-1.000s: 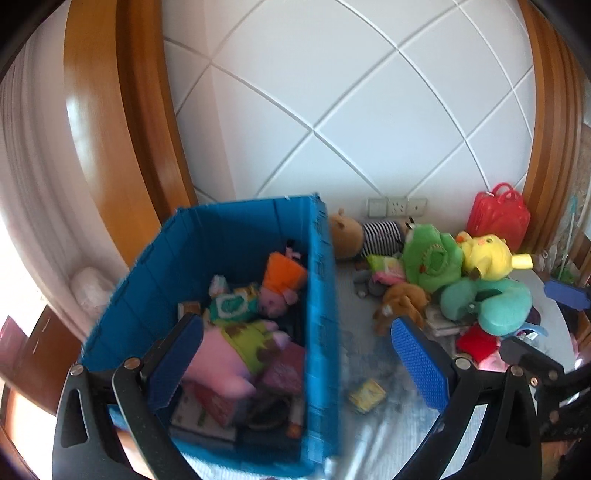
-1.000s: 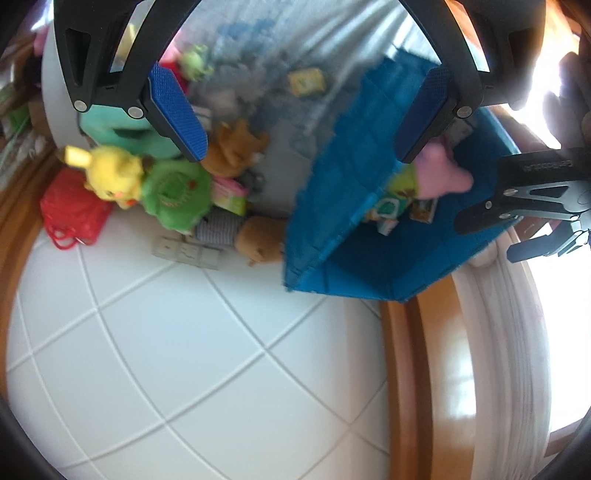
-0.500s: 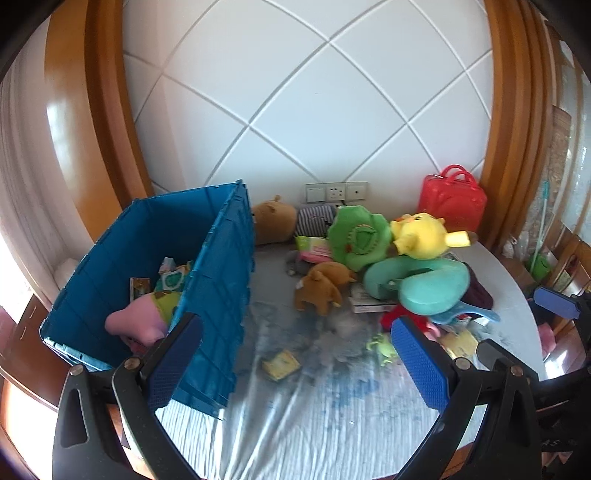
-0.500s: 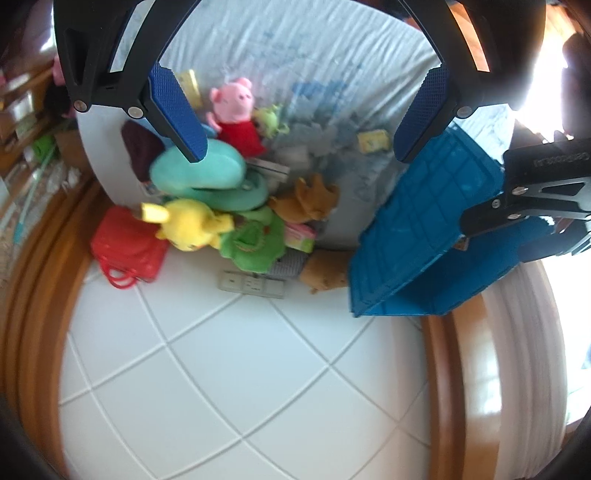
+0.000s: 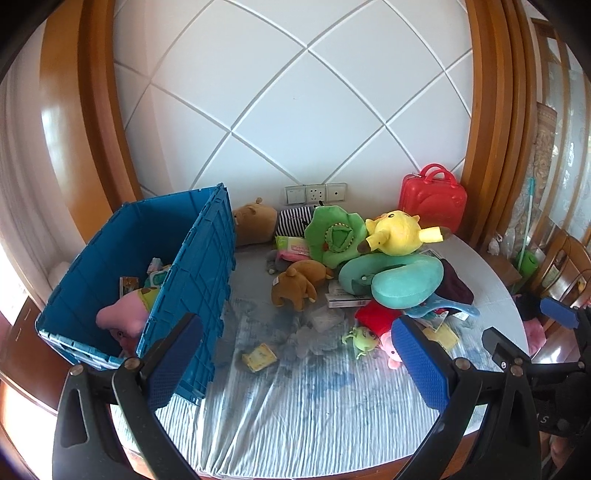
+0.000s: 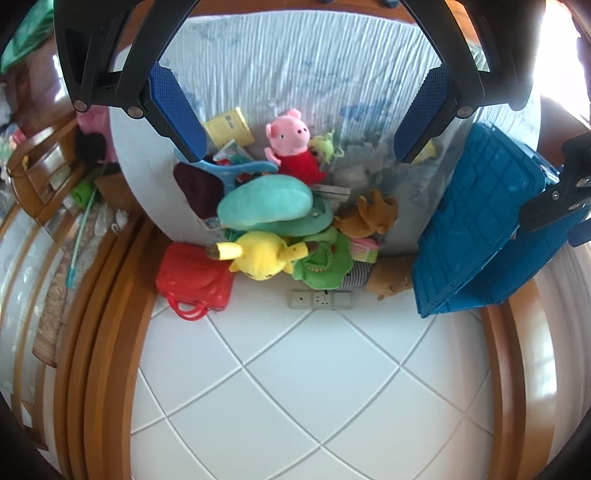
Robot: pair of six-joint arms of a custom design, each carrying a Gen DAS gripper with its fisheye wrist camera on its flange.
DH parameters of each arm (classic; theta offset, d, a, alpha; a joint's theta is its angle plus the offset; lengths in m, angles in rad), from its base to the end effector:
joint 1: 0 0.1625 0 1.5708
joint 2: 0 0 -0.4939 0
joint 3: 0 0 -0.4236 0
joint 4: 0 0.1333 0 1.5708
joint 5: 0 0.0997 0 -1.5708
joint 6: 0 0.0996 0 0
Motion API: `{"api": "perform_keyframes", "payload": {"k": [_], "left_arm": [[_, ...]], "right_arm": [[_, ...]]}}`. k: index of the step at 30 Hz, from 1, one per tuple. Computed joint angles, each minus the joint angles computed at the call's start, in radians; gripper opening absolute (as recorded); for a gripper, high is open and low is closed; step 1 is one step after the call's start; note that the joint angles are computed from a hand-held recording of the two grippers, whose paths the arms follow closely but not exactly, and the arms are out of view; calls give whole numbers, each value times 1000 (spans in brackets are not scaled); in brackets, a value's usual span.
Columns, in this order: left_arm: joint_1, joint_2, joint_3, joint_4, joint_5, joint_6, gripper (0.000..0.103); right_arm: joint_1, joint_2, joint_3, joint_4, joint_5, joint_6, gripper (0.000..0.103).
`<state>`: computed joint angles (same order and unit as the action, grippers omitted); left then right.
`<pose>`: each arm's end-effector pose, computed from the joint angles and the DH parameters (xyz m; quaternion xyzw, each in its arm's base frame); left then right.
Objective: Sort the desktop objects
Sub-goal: 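Move both open tools back from the crate toward the pile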
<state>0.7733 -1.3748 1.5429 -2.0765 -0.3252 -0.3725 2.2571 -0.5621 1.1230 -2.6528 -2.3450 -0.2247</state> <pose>-0.2835 -0.5949 0.5791 0.0731 0.8034 -0.4313 0.4040 0.6186 -0.6547 0.1883 0.3063 -0.8463 0.3157 0.3005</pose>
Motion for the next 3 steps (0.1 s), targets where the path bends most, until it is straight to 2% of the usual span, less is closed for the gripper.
{"api": "perform_keyframes", "payload": {"k": [3], "left_arm": [[-4, -4, 7, 1, 0, -14, 103]], "right_arm": [[0, -4, 5, 2, -3, -2, 102]]}}
